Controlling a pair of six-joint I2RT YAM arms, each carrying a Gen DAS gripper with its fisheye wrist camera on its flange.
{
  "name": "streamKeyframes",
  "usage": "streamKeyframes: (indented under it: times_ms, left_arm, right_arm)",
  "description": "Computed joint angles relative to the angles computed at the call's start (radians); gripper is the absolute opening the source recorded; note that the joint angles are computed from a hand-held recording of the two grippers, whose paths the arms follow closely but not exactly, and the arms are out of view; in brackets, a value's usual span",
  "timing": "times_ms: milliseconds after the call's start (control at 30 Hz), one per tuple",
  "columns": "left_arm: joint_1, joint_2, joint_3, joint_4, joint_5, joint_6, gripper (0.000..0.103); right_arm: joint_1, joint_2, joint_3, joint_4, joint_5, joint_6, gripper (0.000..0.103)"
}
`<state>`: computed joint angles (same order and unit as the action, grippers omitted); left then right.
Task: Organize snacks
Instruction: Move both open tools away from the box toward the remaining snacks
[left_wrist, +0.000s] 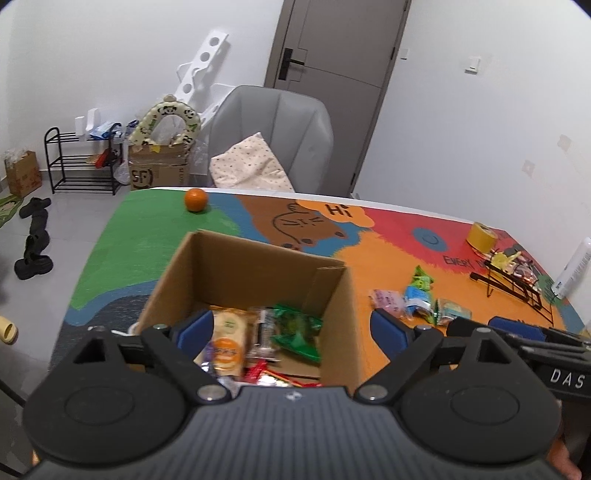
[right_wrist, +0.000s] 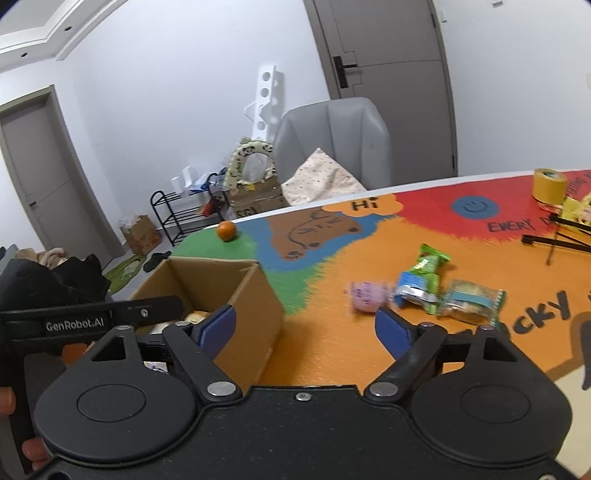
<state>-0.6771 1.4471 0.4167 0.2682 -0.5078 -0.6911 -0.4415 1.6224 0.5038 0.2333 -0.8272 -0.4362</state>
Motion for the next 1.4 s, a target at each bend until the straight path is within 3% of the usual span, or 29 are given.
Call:
streamKeyframes:
  times_ms: [233, 500, 867, 1400]
  left_arm:
    - [-0.044, 0.1, 0.087, -0.014, 0.006, -0.01, 0.091]
    - [-0.077, 0.187, 0.186, -0.055, 0.051, -0.005, 0.091]
    - [-0.111, 0.279, 0.327, -0.12, 0.078, -0.006, 0.091]
    - [-0.128, 0.474, 0.494, -0.052, 0.049, 0.016, 0.09]
  right_arm:
    - [-0.086, 0.061, 0.066, -0.068, -0.028, -0.063, 0.096]
    - [-0.164, 0.14, 0.146, -0.12, -0.057, -0.093, 0.1]
    - [-0.227, 0.253, 0.242, -0.144, -0.058, -0.099, 0.1]
    - [-0.22, 0.373, 0.315, -0.036, -0.011, 0.015, 0.091]
